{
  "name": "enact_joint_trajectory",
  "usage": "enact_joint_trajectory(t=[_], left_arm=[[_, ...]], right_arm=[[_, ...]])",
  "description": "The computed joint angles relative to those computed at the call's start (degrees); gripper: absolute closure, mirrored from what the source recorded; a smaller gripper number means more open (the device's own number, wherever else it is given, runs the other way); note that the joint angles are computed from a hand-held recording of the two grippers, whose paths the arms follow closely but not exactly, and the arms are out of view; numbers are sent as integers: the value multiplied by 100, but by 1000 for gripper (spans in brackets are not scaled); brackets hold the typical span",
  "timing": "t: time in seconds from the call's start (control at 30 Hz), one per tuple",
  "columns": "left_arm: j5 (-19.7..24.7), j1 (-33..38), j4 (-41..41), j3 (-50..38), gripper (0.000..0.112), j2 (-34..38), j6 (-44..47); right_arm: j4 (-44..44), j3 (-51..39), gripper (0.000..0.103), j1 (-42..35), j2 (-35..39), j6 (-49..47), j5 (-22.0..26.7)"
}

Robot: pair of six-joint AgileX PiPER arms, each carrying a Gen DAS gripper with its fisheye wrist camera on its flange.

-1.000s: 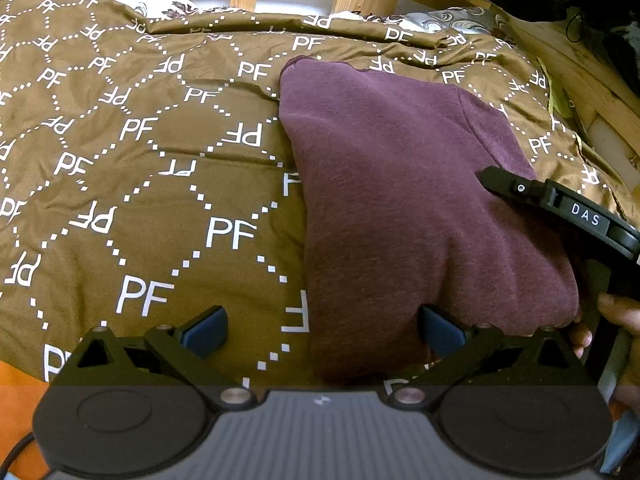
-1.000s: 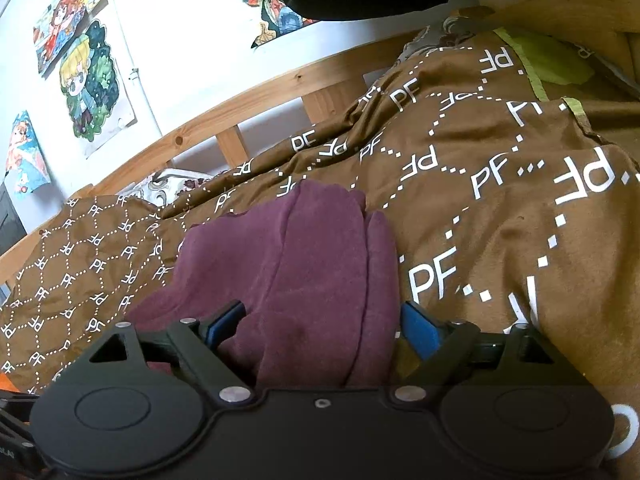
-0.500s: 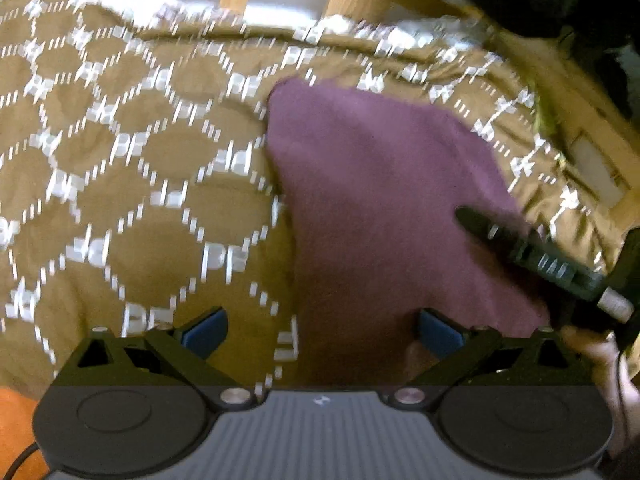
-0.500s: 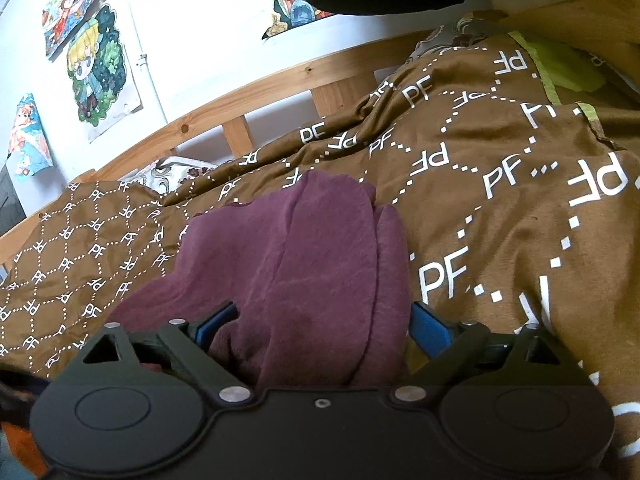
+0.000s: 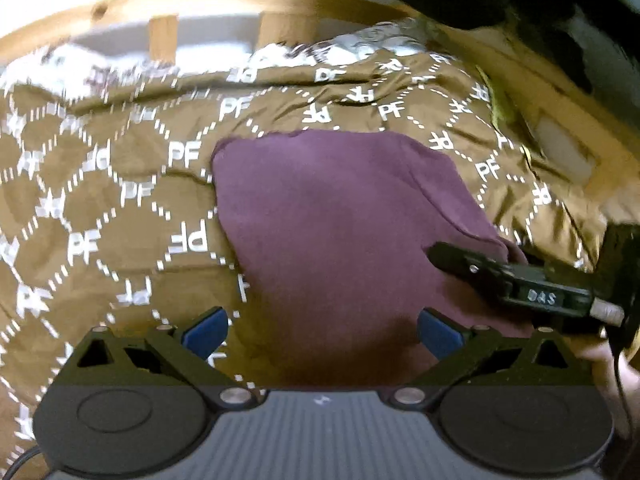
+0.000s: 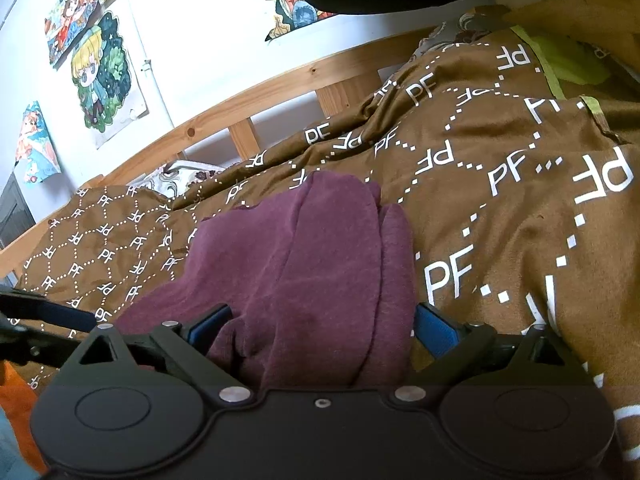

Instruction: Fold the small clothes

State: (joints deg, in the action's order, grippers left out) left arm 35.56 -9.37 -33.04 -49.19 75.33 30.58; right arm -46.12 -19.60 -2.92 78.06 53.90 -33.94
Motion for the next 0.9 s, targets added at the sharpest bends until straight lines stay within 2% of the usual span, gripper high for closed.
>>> enact_joint_trajectory(t=[0.17,0.27,0.4,0.53,0.6,0.67,0.77,0.9], left_arm=[[479,866,-1483,204,9,570,1320],[828,1241,-2085,232,9,901,1628],[949,1243,-2021,82,9,1050,1786],[1229,1367,-2110,-78,9,1249,1881],[1299,1421,-2185,-97,9,1316,1969],[1279,1380,-2165,-106,10,1319,1997],[1435,1383,-2242,-153,23,1375,2171],[1877,1587,-2383,-236,40,1501,2198]], right_arm=[[-2,36,4,-23,4,-12,-77],[50,43,3,-1,12,-58,-81],[259,-15,4,195,-48,-161,191],[590,-67,17,313,-194,-31,521],[300,-130,23,190,-254,480,587],[179,-240,28,266,-339,807,879],[393,-329,36,590,-414,728,1300],[1468,-434,43,1148,-597,-51,1999]])
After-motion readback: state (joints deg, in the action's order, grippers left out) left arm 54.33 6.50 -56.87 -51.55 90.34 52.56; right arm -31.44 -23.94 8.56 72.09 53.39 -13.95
